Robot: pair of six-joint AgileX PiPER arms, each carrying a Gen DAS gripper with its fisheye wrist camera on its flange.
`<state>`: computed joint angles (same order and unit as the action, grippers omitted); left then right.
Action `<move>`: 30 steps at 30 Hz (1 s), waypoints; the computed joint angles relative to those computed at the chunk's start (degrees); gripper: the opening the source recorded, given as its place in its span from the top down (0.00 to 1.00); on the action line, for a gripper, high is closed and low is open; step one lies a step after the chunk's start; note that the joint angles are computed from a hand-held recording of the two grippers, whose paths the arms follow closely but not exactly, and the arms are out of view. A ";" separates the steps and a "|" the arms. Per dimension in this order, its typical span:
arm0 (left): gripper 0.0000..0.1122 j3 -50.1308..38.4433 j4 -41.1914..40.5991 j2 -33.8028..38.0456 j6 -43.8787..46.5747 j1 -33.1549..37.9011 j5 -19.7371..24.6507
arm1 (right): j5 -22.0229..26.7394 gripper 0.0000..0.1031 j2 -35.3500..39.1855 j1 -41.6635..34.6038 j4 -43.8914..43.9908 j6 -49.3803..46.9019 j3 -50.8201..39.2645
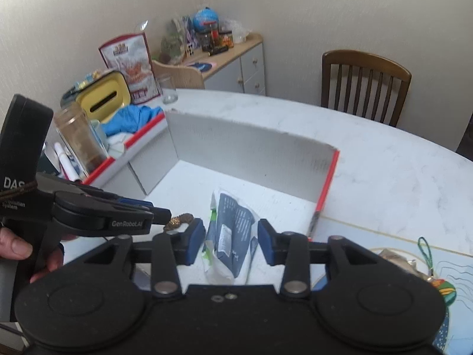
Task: Organize objects
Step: 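Open both tools to drop bracelet and wipe pack, then withdraw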
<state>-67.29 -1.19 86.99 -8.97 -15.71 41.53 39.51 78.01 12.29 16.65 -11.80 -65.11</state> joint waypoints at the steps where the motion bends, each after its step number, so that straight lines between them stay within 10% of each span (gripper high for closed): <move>1: 0.80 0.00 0.37 -0.49 -0.62 -0.42 0.13 | 0.25 0.59 -0.60 -0.59 0.76 -0.87 0.24; 5: 0.66 0.19 2.13 -2.35 -3.52 -2.31 0.33 | 0.36 0.50 -2.87 -1.97 1.84 -2.82 1.46; 7: 0.44 0.79 4.47 -3.67 -6.35 -3.79 -0.10 | 0.81 0.48 -4.11 -3.53 4.12 -5.57 2.30; 30: 0.25 -0.93 21.24 -6.98 -31.65 -23.49 2.28 | 20.71 0.06 -14.78 -46.35 30.10 -44.06 9.56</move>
